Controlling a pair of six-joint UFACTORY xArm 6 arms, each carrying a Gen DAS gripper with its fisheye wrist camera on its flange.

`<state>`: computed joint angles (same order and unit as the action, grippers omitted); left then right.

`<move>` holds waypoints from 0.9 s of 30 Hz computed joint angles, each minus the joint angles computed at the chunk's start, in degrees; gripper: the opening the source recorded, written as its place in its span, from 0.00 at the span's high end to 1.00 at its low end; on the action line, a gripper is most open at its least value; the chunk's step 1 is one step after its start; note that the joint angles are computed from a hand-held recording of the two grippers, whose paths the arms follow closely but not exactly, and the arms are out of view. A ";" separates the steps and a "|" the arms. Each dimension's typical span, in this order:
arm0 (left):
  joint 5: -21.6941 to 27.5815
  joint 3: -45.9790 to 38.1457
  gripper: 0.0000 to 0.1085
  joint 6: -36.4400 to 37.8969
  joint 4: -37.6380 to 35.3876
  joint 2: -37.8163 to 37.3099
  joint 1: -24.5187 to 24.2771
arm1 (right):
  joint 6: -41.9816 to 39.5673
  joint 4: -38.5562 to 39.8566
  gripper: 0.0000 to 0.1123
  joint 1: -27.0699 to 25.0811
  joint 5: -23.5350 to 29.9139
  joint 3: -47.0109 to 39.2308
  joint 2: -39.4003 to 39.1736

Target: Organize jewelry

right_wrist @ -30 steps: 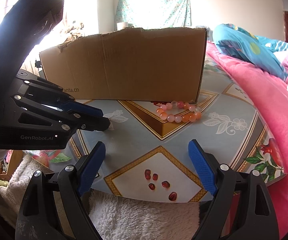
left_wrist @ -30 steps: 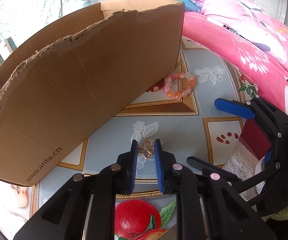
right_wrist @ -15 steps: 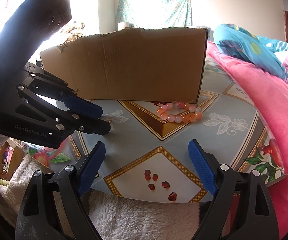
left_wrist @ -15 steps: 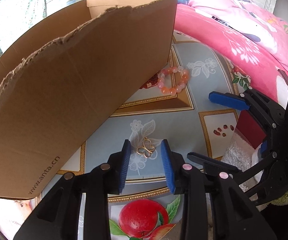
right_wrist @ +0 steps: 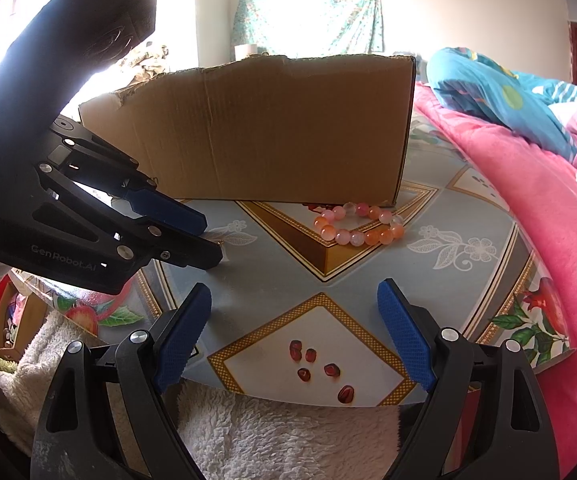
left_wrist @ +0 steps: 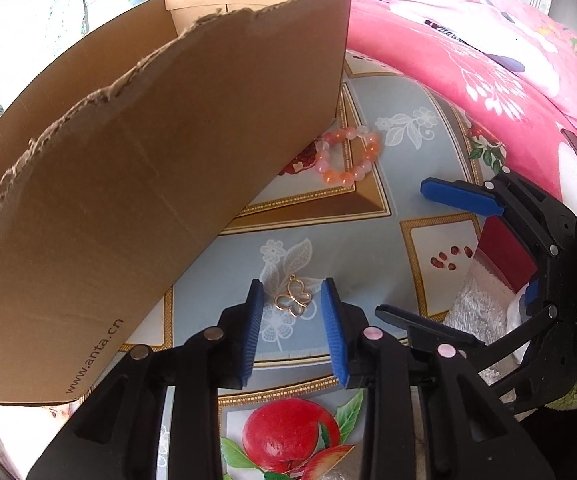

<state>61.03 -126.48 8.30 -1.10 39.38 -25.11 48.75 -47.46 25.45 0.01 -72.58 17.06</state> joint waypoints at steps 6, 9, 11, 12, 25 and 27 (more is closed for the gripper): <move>-0.45 -0.15 0.82 -5.85 3.36 0.31 -1.31 | 0.49 -0.47 0.28 -0.04 -0.04 0.00 0.01; -1.76 1.18 0.86 -7.45 4.55 -0.27 -1.78 | 0.52 -0.51 0.28 -0.02 -0.06 -0.05 0.04; -2.75 2.19 0.86 -8.22 5.84 -0.71 -2.15 | 0.28 -0.27 0.28 -0.03 -0.09 0.01 0.03; -3.17 2.67 0.86 -8.42 6.21 -0.93 -2.23 | 0.38 -0.33 0.28 -0.01 -0.07 -0.02 0.04; -3.51 3.02 0.92 -8.25 6.21 -1.26 -2.03 | -1.76 1.64 0.28 0.08 -0.47 0.34 0.03; -3.48 2.79 0.94 -8.34 6.02 -1.13 -1.92 | -4.37 4.18 0.28 0.20 -0.90 0.80 -0.03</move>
<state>57.55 -123.69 -0.04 4.92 38.25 -27.03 44.38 -43.28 25.65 -0.89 -71.78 17.03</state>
